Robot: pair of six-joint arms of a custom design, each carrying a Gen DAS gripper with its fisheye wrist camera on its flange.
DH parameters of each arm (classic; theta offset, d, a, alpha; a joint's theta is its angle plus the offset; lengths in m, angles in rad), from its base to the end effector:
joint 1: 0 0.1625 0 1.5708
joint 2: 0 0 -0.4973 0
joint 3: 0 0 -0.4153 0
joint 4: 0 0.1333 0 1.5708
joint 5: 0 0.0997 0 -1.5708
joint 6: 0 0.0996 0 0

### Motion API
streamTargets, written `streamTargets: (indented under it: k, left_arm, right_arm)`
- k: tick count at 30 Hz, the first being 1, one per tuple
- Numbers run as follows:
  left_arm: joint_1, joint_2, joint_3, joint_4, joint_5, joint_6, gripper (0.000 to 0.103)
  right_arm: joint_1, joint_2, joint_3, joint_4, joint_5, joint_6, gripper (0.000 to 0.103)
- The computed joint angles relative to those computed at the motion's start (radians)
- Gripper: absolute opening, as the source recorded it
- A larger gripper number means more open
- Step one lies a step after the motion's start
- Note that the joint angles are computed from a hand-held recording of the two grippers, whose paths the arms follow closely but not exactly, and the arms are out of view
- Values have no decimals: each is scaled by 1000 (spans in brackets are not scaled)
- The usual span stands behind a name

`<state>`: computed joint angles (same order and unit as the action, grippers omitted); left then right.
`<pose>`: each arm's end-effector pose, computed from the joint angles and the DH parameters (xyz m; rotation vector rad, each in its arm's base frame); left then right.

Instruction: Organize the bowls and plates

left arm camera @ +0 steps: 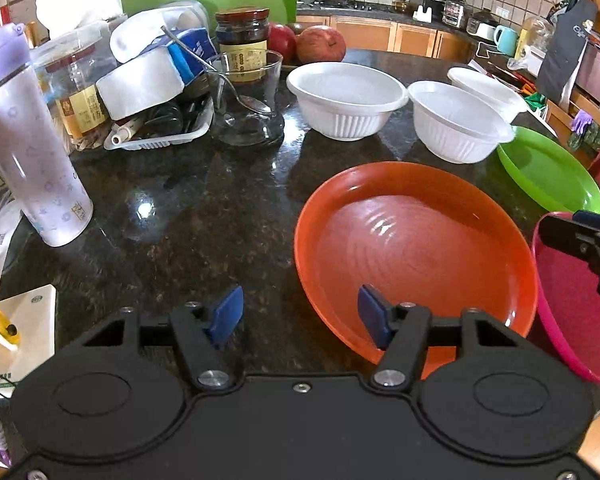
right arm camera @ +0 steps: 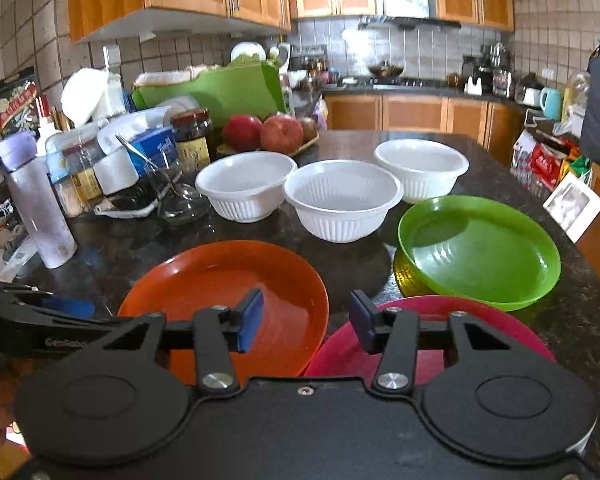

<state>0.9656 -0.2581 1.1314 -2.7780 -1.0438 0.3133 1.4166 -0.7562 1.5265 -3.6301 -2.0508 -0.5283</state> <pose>-0.3441 -0.8198 -0.0775 1.0539 2.3997 -0.5393 -0.0324 -0.7767 0.2857 0.0104 -2.0214 1.2452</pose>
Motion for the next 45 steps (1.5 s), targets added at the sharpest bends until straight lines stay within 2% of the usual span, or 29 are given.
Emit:
streamTargets:
  k: [6,10,16,22,26,28,34,45]
  left_arm:
    - [-4,21,-47,41,23,-33,65]
    - [-9,44,-87,77,37,-63,61]
    - [-10,63,-127,131,61,-118,56]
    - [-11,74,-151,147,62,-126,49]
    - [-9,75,-158,158,37,-102,37]
    - [-9,74,-155,155,37,-88,37]
    - [-1,58,-149,183,18,-92,31]
    - [18,-20,-40,133,53,-63,31]
  right_arm:
    - [-12,8,-75,128,7,-4,45]
    - [-23,13,-111,189,13,-12,45]
    - [-43,17,-155,316,33,24,42]
    - [-56,17,-175,404,44,61,29]
    - [-55,21,-179,402,40,69,23]
    - [-55,19,-176,412,46,80,20]
    - [-40,30,-170,389,16,89,20]
    - [-4,41,-125,376,31,105,20]
